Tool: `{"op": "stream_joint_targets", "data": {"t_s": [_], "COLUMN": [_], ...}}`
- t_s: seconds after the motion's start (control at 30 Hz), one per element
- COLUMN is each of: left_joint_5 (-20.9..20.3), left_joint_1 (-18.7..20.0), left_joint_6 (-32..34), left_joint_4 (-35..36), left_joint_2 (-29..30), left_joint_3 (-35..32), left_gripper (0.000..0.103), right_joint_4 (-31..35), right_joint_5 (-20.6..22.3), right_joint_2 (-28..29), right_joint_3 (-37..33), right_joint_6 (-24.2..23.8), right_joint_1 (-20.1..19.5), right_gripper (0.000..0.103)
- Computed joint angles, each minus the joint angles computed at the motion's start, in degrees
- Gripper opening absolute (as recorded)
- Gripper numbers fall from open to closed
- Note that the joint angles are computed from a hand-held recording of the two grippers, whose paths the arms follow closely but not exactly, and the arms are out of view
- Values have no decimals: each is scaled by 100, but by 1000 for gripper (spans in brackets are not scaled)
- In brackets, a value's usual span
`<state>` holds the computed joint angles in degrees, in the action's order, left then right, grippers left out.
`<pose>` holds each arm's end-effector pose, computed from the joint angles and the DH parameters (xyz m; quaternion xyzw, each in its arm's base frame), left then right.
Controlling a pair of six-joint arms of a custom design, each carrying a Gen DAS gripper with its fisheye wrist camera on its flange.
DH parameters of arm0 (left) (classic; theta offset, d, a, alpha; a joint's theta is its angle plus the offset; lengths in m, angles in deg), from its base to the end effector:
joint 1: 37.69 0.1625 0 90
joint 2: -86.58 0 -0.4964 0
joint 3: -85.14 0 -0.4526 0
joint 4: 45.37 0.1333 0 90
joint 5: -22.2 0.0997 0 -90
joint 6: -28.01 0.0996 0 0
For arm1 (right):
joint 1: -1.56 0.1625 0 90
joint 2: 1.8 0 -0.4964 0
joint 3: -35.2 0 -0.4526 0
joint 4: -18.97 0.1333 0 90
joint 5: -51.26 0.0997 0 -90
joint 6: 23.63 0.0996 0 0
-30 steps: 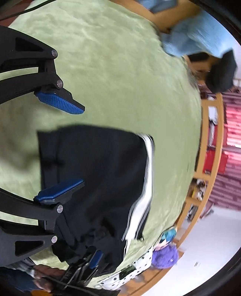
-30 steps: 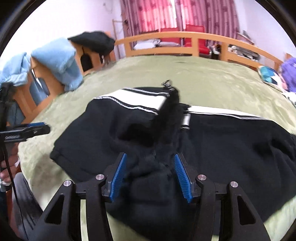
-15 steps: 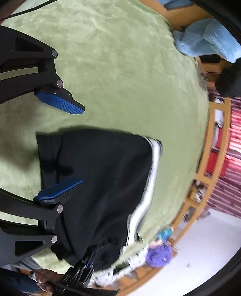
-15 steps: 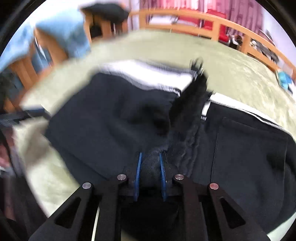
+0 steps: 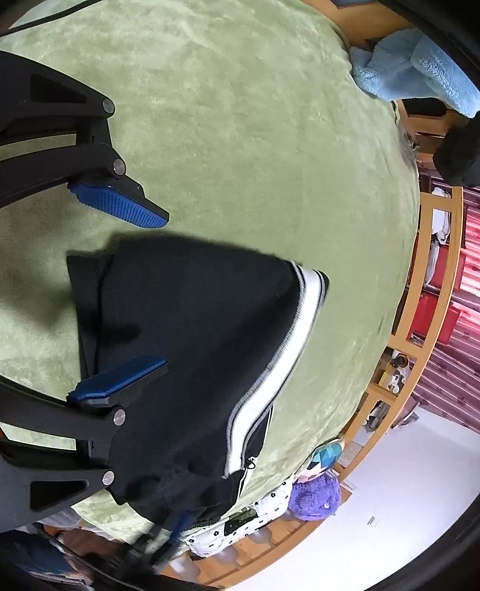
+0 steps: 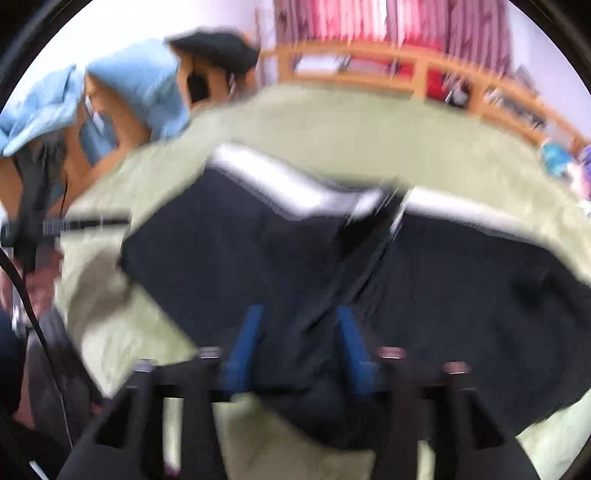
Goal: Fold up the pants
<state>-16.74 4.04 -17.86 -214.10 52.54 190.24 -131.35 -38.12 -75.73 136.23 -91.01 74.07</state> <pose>-0.3563 -0.6002 -0.0365 -0.0100 0.9007 -0.3560 0.2487 -0.0757 -0.6873 0.4046 0.4055 -0.8682 0.2145 0.1891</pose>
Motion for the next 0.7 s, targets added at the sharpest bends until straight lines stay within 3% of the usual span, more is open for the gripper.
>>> {"op": "stream_joint_targets", "data": {"t_s": [0.07,0.17,0.23,0.27,0.33,0.37,0.5,0.57,0.63,0.7], "left_joint_5": [-11,-17,-14,-68,-309,-438,-465,-534,-588,-634], "left_joint_1": [61,148,217,265,414,480,521,510,502,507], "left_joint_6": [102,206,328,379,146,47,110,172,168,163], "left_joint_4": [-56,-55,67,172,725,866,1198,1006,916,960], "left_joint_2": [41,112,171,194,241,264,368,358,337,326], "left_joint_3": [-92,-254,-399,-472,-680,-735,-843,-799,-774,-792], "left_gripper": [70,70,70,71,71,70,71,72,72,72], "right_joint_4": [109,325,519,716,1071,1176,223,357,597,499], "right_joint_5": [217,-86,-367,-425,-740,-825,-491,-386,-621,-1349], "right_joint_2": [101,532,879,993,1321,1430,1485,1599,1847,2146], "right_joint_3": [-236,-752,-1080,-1236,-1591,-1704,-1622,-1955,-2357,-2490], "right_joint_6": [167,508,738,799,996,1055,743,972,1286,1158], "right_joint_1": [52,261,362,374,447,454,480,523,549,591], "right_gripper": [63,62,53,44,16,8,6,6,6,6]}}
